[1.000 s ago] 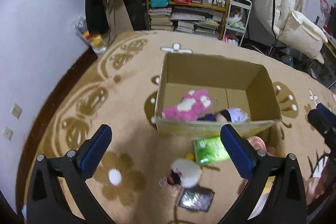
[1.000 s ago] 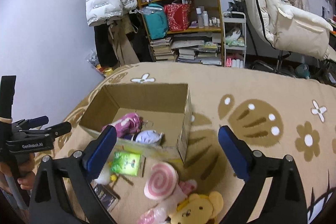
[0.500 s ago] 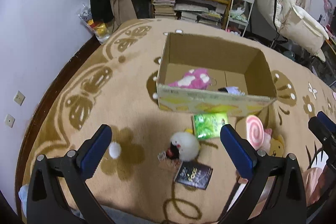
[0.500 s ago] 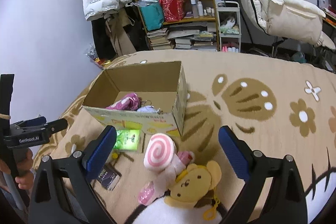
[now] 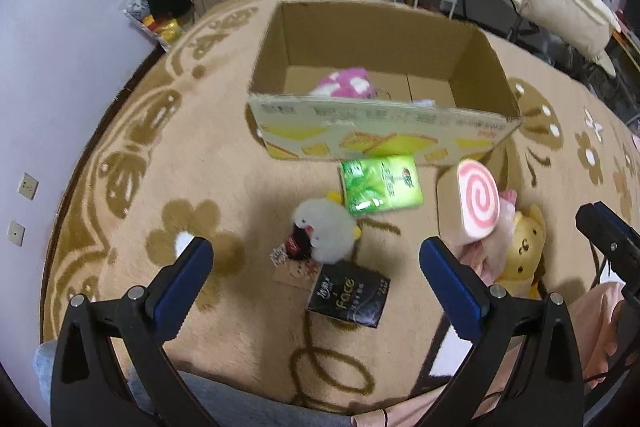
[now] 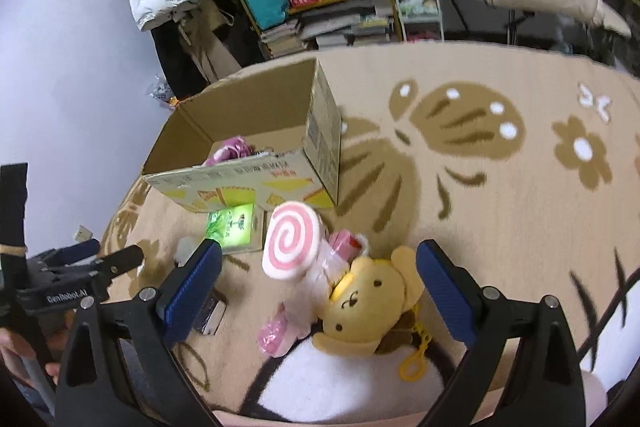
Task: Organize soft objects
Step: 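Lower the left tool to the black tissue pack while the right tool reaches the yellow dog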
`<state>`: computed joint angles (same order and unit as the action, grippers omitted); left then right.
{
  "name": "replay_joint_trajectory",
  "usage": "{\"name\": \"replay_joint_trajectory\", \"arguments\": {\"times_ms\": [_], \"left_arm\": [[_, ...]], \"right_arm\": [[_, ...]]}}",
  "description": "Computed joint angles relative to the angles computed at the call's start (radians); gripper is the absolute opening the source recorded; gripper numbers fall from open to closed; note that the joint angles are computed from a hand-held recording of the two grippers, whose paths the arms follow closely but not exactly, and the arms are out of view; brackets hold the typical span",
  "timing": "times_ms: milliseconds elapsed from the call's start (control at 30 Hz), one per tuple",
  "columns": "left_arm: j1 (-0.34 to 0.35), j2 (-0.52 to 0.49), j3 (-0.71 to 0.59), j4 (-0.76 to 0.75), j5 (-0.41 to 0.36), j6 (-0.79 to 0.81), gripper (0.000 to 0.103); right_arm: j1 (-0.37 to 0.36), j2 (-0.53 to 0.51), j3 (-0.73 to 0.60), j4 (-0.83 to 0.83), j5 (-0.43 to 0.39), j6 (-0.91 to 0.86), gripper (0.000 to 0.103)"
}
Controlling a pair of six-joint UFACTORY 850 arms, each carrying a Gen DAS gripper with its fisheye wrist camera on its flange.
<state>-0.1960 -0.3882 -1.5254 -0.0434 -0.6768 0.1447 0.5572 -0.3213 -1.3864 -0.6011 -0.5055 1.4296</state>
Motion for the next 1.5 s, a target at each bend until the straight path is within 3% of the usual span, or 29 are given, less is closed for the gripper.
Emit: {"name": "replay_joint_trajectory", "arguments": {"times_ms": [867,1100,1267,1333,1500], "left_arm": [[-0.069,-0.165,-0.092,0.093,-0.215,0.007,0.102],[-0.079,-0.205,-0.123,0.100,-0.258,0.006,0.102],[-0.087,-0.236,-0.150,0.119,-0.290,-0.002,0.102],[-0.090,-0.246,-0.159,0.120,-0.304,0.002,0.102],[-0.098,-0.264,-0.170,0.131,-0.328,0.006,0.101]], "right_arm": [[-0.071,-0.089,-0.026,0.366,-0.133,-0.231,0.097],[-0.095,-0.090,0.000,0.491,-0.077,-0.314,0.097],[-0.105,-0.099,0.003,0.543,-0.085,-0.352,0.097],[-0.109,-0.101,0.006,0.576,-0.077,-0.386,0.083],[-0.119,-0.106,0.015,0.661,-0.055,-0.472,0.070]]}}
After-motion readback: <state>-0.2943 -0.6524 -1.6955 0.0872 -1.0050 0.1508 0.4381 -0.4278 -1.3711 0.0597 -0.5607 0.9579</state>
